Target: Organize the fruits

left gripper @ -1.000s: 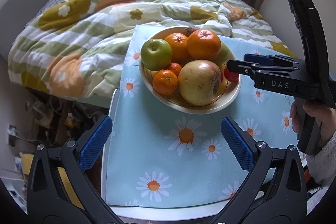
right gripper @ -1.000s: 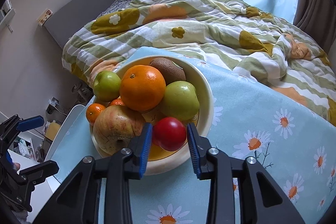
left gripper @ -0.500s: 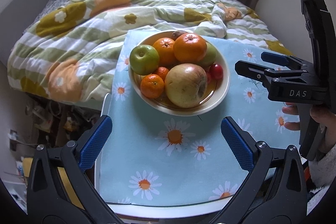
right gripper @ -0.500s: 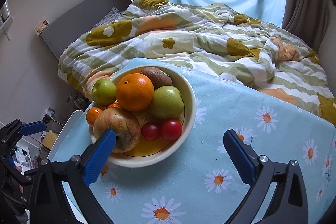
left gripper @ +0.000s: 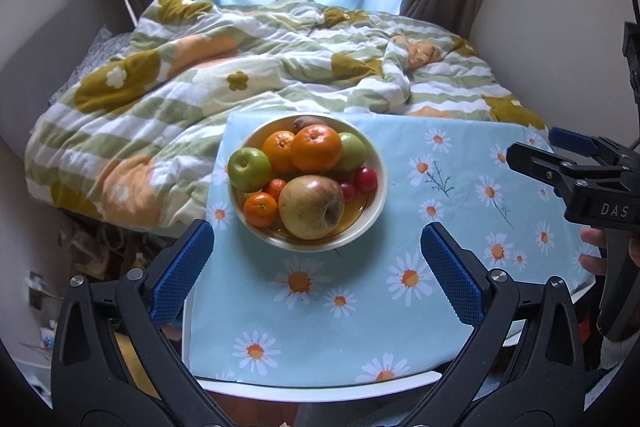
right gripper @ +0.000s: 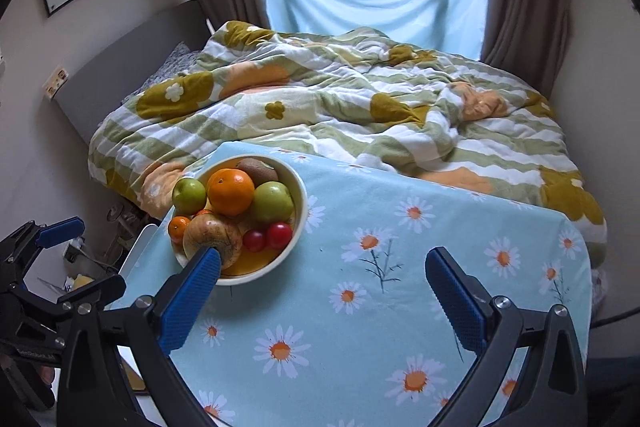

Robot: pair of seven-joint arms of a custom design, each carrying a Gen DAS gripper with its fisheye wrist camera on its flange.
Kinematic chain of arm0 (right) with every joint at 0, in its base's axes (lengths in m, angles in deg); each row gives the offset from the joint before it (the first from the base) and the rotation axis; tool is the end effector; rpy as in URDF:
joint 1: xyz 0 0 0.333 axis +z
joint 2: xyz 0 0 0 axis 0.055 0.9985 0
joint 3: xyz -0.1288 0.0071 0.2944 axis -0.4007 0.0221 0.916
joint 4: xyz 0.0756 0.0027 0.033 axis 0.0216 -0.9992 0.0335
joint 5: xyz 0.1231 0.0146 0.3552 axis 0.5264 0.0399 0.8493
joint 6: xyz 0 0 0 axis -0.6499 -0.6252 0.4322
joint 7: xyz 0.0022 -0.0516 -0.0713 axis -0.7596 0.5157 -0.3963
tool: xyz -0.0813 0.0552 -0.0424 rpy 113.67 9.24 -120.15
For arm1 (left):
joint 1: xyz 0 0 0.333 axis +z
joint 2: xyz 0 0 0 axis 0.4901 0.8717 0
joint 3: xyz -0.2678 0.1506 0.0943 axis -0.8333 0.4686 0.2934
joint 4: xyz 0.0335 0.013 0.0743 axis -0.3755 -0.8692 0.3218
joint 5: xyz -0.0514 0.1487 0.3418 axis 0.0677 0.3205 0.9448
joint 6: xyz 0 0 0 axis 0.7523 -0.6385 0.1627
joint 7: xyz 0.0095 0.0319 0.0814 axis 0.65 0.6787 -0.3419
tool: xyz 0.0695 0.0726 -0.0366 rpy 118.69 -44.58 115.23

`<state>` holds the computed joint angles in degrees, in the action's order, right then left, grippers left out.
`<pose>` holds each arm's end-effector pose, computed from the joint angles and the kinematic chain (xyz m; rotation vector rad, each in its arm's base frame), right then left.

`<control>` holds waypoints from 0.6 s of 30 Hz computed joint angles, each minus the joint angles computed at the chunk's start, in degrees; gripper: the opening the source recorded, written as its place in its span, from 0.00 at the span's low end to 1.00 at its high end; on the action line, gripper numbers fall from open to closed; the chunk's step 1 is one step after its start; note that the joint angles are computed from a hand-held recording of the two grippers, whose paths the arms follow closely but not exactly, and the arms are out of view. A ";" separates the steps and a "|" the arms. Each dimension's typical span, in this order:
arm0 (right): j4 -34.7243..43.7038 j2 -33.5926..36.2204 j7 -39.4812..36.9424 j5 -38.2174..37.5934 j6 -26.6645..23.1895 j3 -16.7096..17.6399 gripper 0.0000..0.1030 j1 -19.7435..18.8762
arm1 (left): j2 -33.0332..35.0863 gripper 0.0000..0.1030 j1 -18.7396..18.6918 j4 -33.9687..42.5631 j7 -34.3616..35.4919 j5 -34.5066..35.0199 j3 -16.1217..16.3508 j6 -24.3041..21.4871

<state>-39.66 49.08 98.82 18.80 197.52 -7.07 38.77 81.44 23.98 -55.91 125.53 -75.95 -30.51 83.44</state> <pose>0.5735 0.4020 0.4263 -1.7618 1.8176 -0.5081 0.5686 -0.1556 0.4200 -1.6367 2.1266 -0.7665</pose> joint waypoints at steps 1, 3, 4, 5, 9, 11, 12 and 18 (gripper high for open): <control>-1.35 -1.55 1.77 -0.96 -1.07 -0.83 0.99 0.87 | -0.44 1.00 -0.50 -0.11 -1.03 0.76 0.32 0.24; -3.50 -4.22 4.98 -3.00 -3.94 -1.32 0.99 1.69 | -1.28 1.00 -1.44 -0.36 -3.48 2.95 1.12 0.66; -4.68 -5.53 6.46 -3.77 -5.01 -1.04 0.99 1.63 | -1.65 1.00 -1.63 -0.53 -4.13 3.52 1.17 0.93; -5.79 -6.72 7.74 -4.42 -5.85 -0.57 0.99 1.39 | -2.01 1.00 -2.15 -0.67 -5.78 5.10 1.67 1.15; -8.72 -10.07 12.04 -6.56 -9.74 1.62 0.99 0.20 | -3.15 1.00 -2.87 -1.47 -9.88 8.68 2.05 2.07; -9.95 -11.28 13.92 -7.26 -11.24 2.80 0.99 -0.59 | -3.70 1.00 -3.02 -1.97 -10.93 9.90 1.96 2.30; -10.84 -12.03 15.06 -7.81 -11.68 3.28 0.99 -0.92 | -3.83 1.00 -3.15 -2.13 -11.55 10.73 1.97 2.42; -13.13 -14.36 19.16 -10.58 -15.31 5.86 0.99 -2.24 | -4.04 1.00 -3.16 -2.47 -11.59 10.16 0.77 3.14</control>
<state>-52.79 34.72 117.98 8.22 182.21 -1.21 36.53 77.40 20.81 -58.38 113.94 -65.78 -29.74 86.58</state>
